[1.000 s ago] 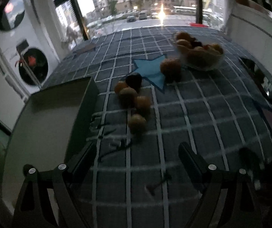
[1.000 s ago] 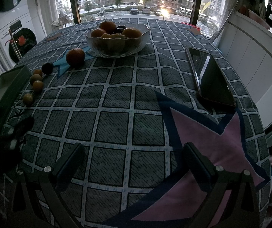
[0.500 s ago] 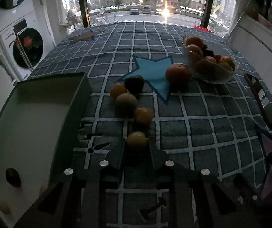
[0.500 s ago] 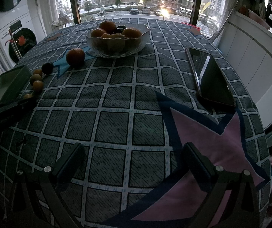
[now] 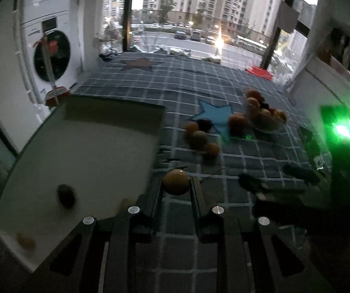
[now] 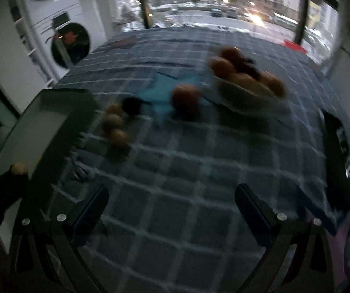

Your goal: Organize fruits

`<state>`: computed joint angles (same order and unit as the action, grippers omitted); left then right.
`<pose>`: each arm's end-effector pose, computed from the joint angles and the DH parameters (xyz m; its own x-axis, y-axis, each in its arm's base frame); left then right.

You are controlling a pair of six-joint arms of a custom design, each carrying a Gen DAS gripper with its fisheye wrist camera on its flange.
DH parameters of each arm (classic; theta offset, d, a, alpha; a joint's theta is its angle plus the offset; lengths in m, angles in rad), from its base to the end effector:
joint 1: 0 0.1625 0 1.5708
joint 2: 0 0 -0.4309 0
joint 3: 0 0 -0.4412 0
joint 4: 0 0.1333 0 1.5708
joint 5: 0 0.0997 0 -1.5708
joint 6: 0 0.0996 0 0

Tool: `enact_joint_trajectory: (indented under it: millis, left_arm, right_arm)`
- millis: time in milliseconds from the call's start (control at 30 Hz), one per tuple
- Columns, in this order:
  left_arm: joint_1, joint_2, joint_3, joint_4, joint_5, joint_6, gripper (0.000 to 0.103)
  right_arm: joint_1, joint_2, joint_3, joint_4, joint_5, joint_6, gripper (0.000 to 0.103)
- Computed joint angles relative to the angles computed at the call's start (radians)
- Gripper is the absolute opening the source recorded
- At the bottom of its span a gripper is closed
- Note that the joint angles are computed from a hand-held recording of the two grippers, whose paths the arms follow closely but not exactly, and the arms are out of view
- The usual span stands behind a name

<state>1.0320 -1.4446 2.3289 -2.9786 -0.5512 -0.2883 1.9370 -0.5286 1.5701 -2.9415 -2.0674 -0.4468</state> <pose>-0.0418 -0.4950 0.2534 -0.7668 -0.3042 -0.5652 0.2361 0.6852 -0.6891 0.3371 -0.6392 -0.0516 -0.6437 -0.5360 0.5463 -0.6841 0.7229 -0.0967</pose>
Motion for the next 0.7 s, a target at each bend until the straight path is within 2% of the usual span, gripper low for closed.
enact_joint_trajectory:
  millis: [133, 200, 267, 300, 400, 433, 567, 700]
  left_arm:
    - [0.004, -0.039, 0.026, 0.003, 0.049, -0.001, 0.024]
    - [0.006, -0.050, 0.036, -0.009, 0.068, 0.011, 0.024]
    - [0.011, -0.066, 0.046, -0.015, 0.074, 0.013, 0.024]
    - [0.014, -0.073, 0.051, -0.018, 0.075, 0.014, 0.024]
    - [0.018, -0.083, 0.063, -0.033, 0.088, 0.023, 0.024]
    - [0.020, -0.086, 0.066, -0.035, 0.088, 0.023, 0.024]
    - [0.030, -0.099, 0.079, -0.044, 0.086, 0.019, 0.024]
    - [0.034, -0.113, 0.093, -0.046, 0.089, 0.009, 0.024]
  right_arm:
    - [0.023, 0.063, -0.071, 0.023, 0.021, -0.021, 0.098]
    - [0.035, 0.095, -0.104, 0.027, 0.007, -0.033, 0.090]
    - [0.042, 0.120, -0.136, 0.061, -0.009, -0.024, 0.064]
    - [0.040, 0.131, -0.147, 0.075, -0.017, -0.006, 0.063]
    - [0.045, 0.136, -0.143, 0.029, -0.038, -0.027, 0.033]
    - [0.041, 0.126, -0.136, 0.042, -0.018, -0.016, 0.024]
    - [0.021, 0.068, -0.090, 0.070, 0.051, 0.048, 0.024]
    - [0.018, 0.010, -0.039, 0.100, 0.090, 0.057, 0.024]
